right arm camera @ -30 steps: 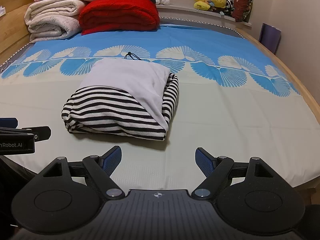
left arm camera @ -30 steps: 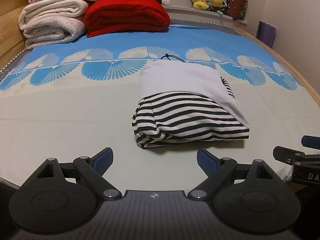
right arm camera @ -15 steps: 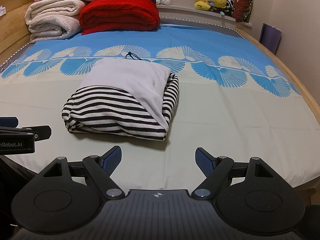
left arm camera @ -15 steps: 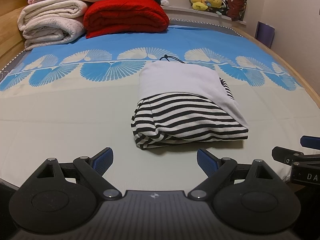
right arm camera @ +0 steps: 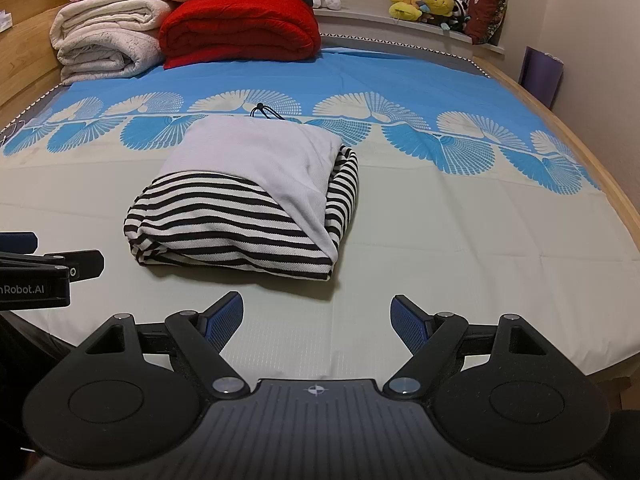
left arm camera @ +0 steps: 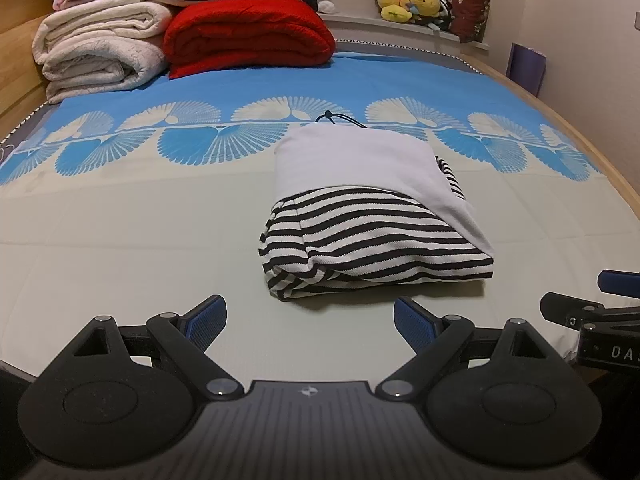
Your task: Fold small clothes
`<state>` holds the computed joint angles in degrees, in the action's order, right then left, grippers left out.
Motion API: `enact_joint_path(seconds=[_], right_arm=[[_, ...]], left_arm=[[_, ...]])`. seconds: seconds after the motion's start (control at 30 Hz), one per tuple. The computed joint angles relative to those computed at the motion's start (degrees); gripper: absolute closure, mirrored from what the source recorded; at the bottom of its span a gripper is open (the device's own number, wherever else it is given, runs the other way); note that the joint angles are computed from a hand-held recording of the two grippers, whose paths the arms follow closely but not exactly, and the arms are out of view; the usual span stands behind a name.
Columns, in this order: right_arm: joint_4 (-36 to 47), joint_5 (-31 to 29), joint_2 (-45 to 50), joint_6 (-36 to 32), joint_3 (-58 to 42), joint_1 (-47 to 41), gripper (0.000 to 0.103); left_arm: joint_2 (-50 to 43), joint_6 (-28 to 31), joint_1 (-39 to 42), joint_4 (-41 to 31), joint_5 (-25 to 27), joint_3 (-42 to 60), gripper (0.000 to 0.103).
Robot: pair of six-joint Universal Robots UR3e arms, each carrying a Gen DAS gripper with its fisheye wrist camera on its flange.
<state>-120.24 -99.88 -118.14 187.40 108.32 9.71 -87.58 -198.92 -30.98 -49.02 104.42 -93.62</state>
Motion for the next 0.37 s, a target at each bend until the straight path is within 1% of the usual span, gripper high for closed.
enact_joint_path(seconds=[0.37], right_arm=[[0.0, 0.0, 0.0, -0.1, 0.0, 0.0, 0.021]], left_arm=[[0.3, 0.2, 0.1, 1.2, -0.1, -0.8, 0.009]])
